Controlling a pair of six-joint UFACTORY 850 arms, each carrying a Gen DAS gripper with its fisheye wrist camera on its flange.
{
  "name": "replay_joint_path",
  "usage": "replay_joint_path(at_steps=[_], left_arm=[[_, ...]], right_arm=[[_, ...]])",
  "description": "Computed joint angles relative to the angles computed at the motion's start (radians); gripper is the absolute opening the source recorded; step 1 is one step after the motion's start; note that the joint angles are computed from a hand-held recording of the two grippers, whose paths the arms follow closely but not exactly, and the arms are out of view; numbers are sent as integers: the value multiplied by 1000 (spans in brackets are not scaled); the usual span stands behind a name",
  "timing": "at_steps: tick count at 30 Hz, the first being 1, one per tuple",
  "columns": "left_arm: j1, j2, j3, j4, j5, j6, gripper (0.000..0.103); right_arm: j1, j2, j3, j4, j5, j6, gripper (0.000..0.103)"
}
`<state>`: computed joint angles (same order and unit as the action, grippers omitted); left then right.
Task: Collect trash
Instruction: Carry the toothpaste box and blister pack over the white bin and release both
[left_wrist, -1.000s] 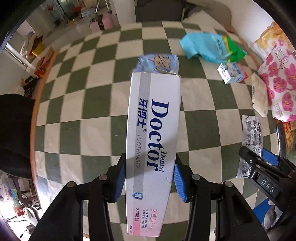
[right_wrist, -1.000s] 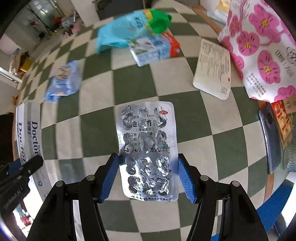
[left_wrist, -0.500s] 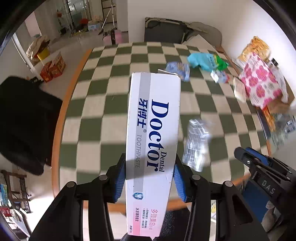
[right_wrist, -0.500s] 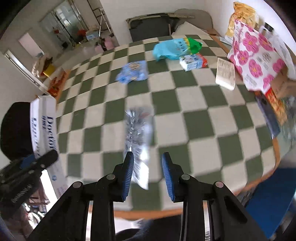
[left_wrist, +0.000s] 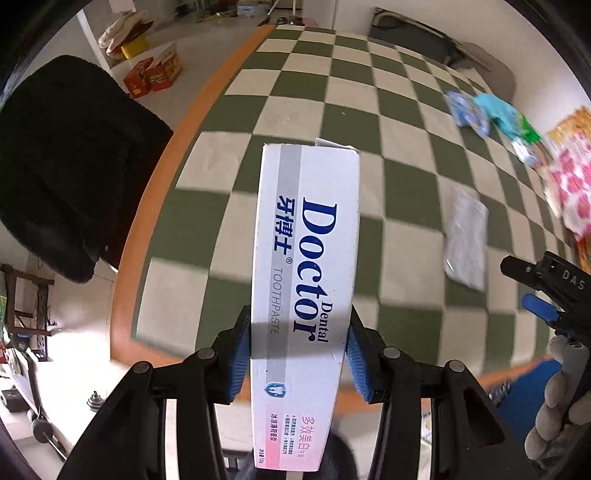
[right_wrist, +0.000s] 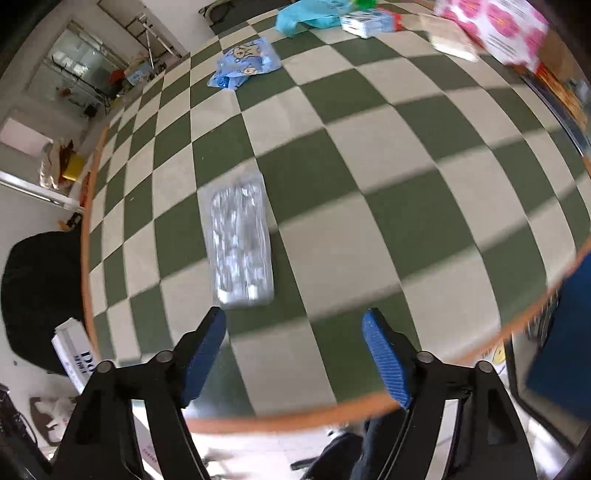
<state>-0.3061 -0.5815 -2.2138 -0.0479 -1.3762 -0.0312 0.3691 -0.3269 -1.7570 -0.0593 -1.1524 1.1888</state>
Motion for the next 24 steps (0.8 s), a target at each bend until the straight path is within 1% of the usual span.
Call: replay_joint_path(at_steps=[3, 5, 6, 7, 9, 10, 11, 12, 13, 14, 15, 19, 22, 23, 24], left_arm=[[-4, -98, -105, 21, -15, -13, 43], [-4, -136, -147, 34, -18, -17, 43], [-3, -145, -155, 38, -14, -18, 43], [-2, -151, -161, 42, -12, -19, 42], [1, -156, -160, 47, -10, -22, 42], [2, -152, -152, 47, -7, -25, 42], [4, -139, -132, 47, 2, -23, 42], [4, -129, -119, 49, 7, -22, 42], [5, -119, -105, 47, 12, -21, 42], [8, -110, -95, 37, 11, -18, 42], [10, -100, -86, 32, 13, -14, 42], [12, -55, -51, 15, 36, 13, 42], [23, 18, 20, -25, 62, 41, 42], [33, 65, 72, -51, 73, 62, 42], [38, 91, 103, -65, 77, 74, 42]], right_arm=[[-33, -105, -88, 23, -22, -56, 83], [-40, -165, -144, 20, -34, -81, 83], [-37, -194, -179, 4, -46, -91, 94], [-26, -252, -255, -30, -100, -116, 97], [3, -348, -382, -96, -232, -164, 96], [17, -372, -425, -128, -258, -172, 87], [27, -376, -437, -141, -255, -186, 80], [35, -380, -452, -142, -252, -200, 63], [44, -391, -477, -149, -263, -217, 34], [51, -401, -499, -151, -277, -231, 16], [56, -406, -510, -141, -284, -245, 8], [71, -306, -380, -105, -160, -249, 8], [87, -220, -284, -90, -77, -229, 8], [95, -179, -237, -78, -39, -219, 8], [106, -138, -190, -71, -5, -208, 8]])
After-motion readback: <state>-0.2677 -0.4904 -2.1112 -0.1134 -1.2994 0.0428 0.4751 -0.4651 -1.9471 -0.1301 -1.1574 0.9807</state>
